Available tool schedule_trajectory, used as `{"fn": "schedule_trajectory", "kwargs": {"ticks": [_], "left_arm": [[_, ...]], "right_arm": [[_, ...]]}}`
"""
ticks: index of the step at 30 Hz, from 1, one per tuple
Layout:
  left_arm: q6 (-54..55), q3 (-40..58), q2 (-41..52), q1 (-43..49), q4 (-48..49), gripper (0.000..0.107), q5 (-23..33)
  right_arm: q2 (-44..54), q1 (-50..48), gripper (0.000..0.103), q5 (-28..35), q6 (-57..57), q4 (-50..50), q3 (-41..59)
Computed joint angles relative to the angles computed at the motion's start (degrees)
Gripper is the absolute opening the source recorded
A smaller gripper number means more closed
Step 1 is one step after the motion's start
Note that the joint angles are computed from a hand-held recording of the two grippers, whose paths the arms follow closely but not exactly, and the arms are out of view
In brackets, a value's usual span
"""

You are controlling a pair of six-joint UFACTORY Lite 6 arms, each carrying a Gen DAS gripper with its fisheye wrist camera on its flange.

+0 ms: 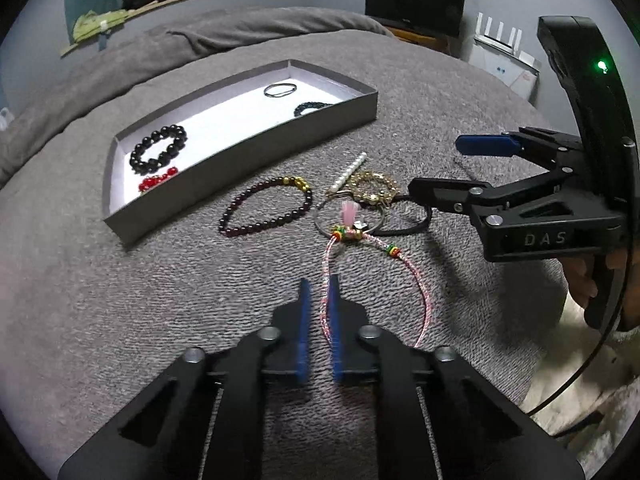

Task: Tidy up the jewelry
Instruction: 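Grasp the pink cord bracelet with the left tool while the right tool grasps the gold ring hairpin, then carry the pink bracelet and gold hairpin into the tray and open both tools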

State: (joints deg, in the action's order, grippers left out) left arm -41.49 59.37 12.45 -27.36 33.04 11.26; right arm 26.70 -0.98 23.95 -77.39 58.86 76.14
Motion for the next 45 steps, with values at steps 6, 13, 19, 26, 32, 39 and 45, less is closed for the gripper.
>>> {"fn": "schedule_trajectory", "kwargs": {"ticks": [6,13,19,26,32,39,45], "left_arm": [[-2.8,-1.9,-2.6,2.6,3.2,0.004,0.4],[-1.0,-3.3,-4.1,4.0,1.7,0.004,-0.5],[0.6,-3.3,-3.9,4.7,0.2,0.004,-1.0],[1.5,-3.8,-4.8,5.3,-0.7,0.004,-1.2],[5.7,-4.0,-6.8,6.3,-4.6,0.004,-1.0],[12.8,-2.0,-10.2,8.6,-9.5,0.004,1.1],[26.4,6.5,-8.9,13.2,-20.4,0.004,3.7]], "right_arm": [[2.5,2.8,0.076,1.1,4.6,-2.4,3.4],[7.9,4.2,0.063,3.1,12.5,-7.5,9.0],[8.3,4.7,0.040,2.4,12.9,-8.6,8.8],[6.4,4.0,0.039,1.2,9.4,-6.0,6.9],[4.7,2.7,0.039,1.5,7.2,-4.5,6.3],[4.7,1.9,0.039,2.9,8.2,-5.8,10.1],[9.0,1.6,0.039,6.6,13.9,-9.1,21.1]]}}
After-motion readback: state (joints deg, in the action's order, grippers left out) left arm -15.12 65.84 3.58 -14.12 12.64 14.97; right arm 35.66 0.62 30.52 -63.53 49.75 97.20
